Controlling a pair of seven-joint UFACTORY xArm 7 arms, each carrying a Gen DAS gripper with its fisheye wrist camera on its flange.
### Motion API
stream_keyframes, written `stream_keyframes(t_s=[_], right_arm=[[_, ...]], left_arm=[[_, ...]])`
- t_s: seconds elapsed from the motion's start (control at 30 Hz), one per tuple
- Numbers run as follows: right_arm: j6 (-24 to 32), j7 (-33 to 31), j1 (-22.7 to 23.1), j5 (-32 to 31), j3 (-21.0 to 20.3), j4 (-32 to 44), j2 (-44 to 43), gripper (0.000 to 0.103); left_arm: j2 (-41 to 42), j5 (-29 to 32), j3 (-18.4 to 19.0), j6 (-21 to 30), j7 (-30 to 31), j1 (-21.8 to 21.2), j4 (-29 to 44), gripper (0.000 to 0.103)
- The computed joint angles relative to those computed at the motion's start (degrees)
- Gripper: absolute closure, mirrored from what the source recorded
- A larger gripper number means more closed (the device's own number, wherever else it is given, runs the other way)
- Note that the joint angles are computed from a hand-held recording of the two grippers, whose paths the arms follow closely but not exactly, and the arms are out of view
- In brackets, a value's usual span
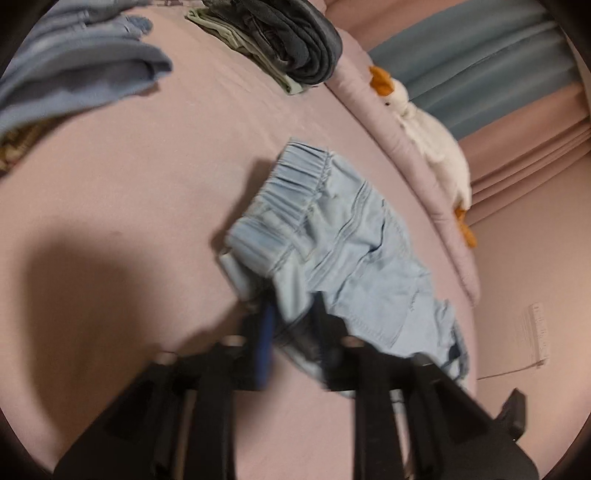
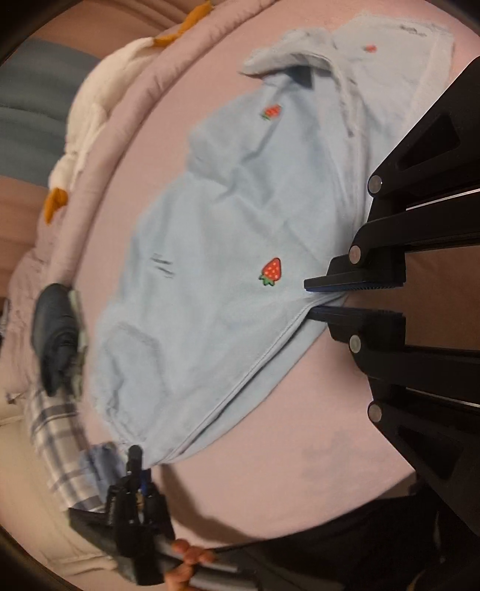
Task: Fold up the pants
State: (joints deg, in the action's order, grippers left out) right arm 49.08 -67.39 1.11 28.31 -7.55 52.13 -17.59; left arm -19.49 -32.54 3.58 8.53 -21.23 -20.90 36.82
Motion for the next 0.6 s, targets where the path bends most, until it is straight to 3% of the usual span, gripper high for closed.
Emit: stream_keyframes(t_s=[0.07,0.13,0.2,0.27,0.3,0.37,0.43,0.5,0.57,0.6], right_arm=[[2.87,-0.02,-0.11,0.73,-0.82,1.42,0.60,0.081],[9.76,0.79,-0.78,3.21,-2.55,5.79,2.26,0.078],[15.48,0.62,-1.92,9.26,-4.53,9.66,4.23,0.077],[16.93,3.01,-3.44,13.94,-5.23,12.73,7.13,0.075],[14.30,4.73,-4.49,13.45,-3.74,12.49,7.86,0.075],[8.94,10.55,-6.57,6.65,0.38,12.42,10.22,0.075],[9.16,12.36,-6.32,3.28,0.76,12.64,11.78,0.075],[11.54,10.42,-7.02,4.95,0.35,13.91,11.76,0.075],[16.36,9.95,-8.59,9.78,-1.10,18.21,13.44,0.075],[16.94,9.77,-9.53,11.79,-1.45,19.62,14.10,0.075]], left_arm=[[-2.96,5.10,-3.89,0.52,-3.38,4.63,-1.27,0.062],[-4.65,9.17,-5.87,0.54,-5.30,6.52,-1.51,0.062],[-3.64,10.66,-4.78,-0.14,-3.63,3.73,0.36,0.060],[-0.71,9.02,-1.93,-1.33,0.47,-1.83,3.20,0.059],[1.46,6.71,0.31,-1.61,3.88,-5.90,5.25,0.059],[5.92,1.62,2.67,-0.78,10.63,-11.25,9.68,0.059],[9.82,-1.02,2.26,1.29,14.83,-12.60,13.61,0.058],[13.14,-3.67,1.71,4.07,18.40,-12.92,17.04,0.057],[15.98,-1.20,-0.17,6.64,18.10,-11.61,19.61,0.055],[16.67,3.18,-1.31,7.39,15.18,-10.45,19.93,0.055]])
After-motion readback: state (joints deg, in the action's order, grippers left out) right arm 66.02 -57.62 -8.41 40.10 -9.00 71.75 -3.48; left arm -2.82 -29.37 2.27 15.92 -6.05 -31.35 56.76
